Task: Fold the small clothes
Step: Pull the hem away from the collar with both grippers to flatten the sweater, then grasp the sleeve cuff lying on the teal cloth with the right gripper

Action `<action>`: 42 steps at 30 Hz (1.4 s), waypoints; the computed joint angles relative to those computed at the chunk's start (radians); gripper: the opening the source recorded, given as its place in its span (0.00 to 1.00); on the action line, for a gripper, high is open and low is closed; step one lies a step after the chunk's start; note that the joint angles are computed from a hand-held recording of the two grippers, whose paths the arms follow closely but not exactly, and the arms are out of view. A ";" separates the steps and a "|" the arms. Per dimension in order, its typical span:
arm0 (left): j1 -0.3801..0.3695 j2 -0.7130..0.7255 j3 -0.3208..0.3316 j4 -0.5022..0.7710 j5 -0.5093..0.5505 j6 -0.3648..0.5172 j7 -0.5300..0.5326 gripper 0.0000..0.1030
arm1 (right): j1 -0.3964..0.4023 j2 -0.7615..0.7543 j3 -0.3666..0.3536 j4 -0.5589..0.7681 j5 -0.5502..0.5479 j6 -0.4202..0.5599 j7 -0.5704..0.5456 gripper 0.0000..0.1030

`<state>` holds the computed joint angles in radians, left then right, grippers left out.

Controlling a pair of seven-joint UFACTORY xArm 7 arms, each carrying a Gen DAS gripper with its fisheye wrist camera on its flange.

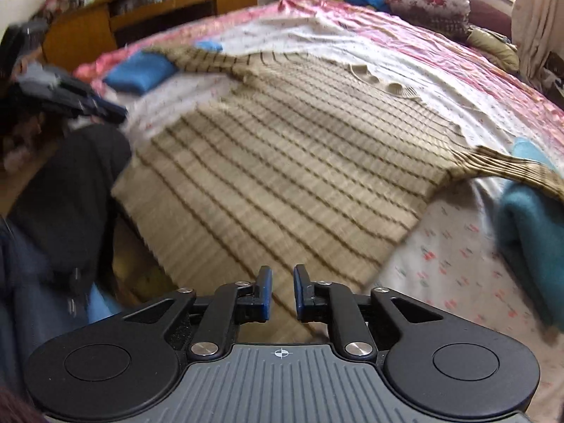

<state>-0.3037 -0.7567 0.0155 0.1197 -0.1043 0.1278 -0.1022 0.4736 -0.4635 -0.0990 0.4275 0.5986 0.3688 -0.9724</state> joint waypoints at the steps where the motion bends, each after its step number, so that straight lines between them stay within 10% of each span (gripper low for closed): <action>1: 0.001 0.062 -0.017 0.021 -0.002 -0.028 -0.016 0.15 | 0.013 0.032 0.010 0.008 0.016 -0.029 0.011 0.15; 9: 0.163 0.298 -0.179 0.164 0.113 0.157 -0.172 0.15 | -0.175 0.235 0.169 0.086 -0.248 -0.028 0.393 0.15; 13: 0.134 0.261 -0.133 0.143 0.109 0.188 -0.182 0.15 | -0.174 0.215 0.136 0.085 -0.229 -0.002 0.402 0.16; 25: 0.082 0.354 -0.155 0.239 0.120 -0.026 -0.213 0.15 | -0.113 0.201 0.029 0.077 -0.030 -0.200 0.398 0.16; 32: 0.054 0.583 -0.184 0.424 0.139 -0.126 -0.209 0.15 | -0.036 0.260 -0.126 0.167 0.235 -0.289 0.286 0.17; 36: 0.170 0.702 -0.291 0.550 0.335 -0.143 -0.358 0.16 | 0.005 0.358 -0.202 0.291 0.539 -0.318 0.078 0.18; 42: 0.073 0.868 -0.206 0.727 0.410 -0.147 -0.434 0.16 | -0.094 0.522 -0.208 0.498 0.900 -0.263 -0.150 0.25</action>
